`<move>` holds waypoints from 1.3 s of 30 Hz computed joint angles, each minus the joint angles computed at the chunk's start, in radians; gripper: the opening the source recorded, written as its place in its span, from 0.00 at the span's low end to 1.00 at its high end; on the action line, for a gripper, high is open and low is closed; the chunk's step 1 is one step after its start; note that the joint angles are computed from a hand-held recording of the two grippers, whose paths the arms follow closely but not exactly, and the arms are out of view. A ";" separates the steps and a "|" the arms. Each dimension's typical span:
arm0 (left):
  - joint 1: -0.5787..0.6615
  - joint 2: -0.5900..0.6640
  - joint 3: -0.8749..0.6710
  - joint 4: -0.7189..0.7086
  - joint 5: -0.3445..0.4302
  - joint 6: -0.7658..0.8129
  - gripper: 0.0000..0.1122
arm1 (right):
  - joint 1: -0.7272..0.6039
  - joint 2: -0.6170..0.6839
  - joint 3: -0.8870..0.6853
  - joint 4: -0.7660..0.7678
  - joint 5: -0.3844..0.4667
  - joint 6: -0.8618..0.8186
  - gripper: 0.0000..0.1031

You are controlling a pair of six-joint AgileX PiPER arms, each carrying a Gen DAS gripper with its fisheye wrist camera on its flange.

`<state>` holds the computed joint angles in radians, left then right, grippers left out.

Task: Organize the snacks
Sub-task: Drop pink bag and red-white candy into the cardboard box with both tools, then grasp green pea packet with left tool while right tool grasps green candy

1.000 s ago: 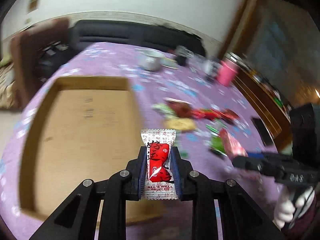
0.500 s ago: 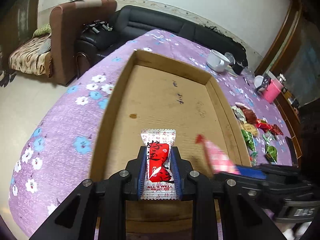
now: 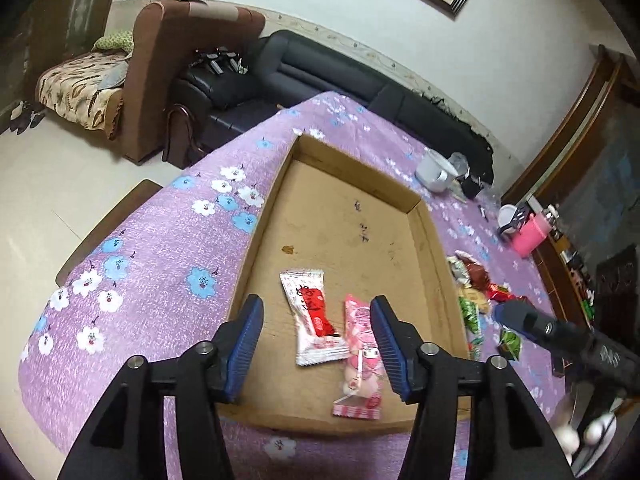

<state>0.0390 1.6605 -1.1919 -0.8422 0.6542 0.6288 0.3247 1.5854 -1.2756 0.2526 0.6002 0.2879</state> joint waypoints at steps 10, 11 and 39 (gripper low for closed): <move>-0.146 -0.060 0.039 0.021 -0.022 -0.001 0.53 | -0.019 -0.024 0.193 -0.135 -0.032 0.115 0.47; -0.160 -0.065 0.042 0.032 -0.025 -0.006 0.53 | -0.001 -0.008 0.192 -0.180 -0.033 0.157 0.47; -0.546 0.105 -0.240 0.537 -0.015 -0.349 0.53 | -0.077 -0.031 0.300 -0.190 -0.157 0.072 0.19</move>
<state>-0.5070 1.7655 -1.4316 -0.3050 0.6396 0.2795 0.2479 1.5548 -0.9754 0.0630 0.4431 0.3596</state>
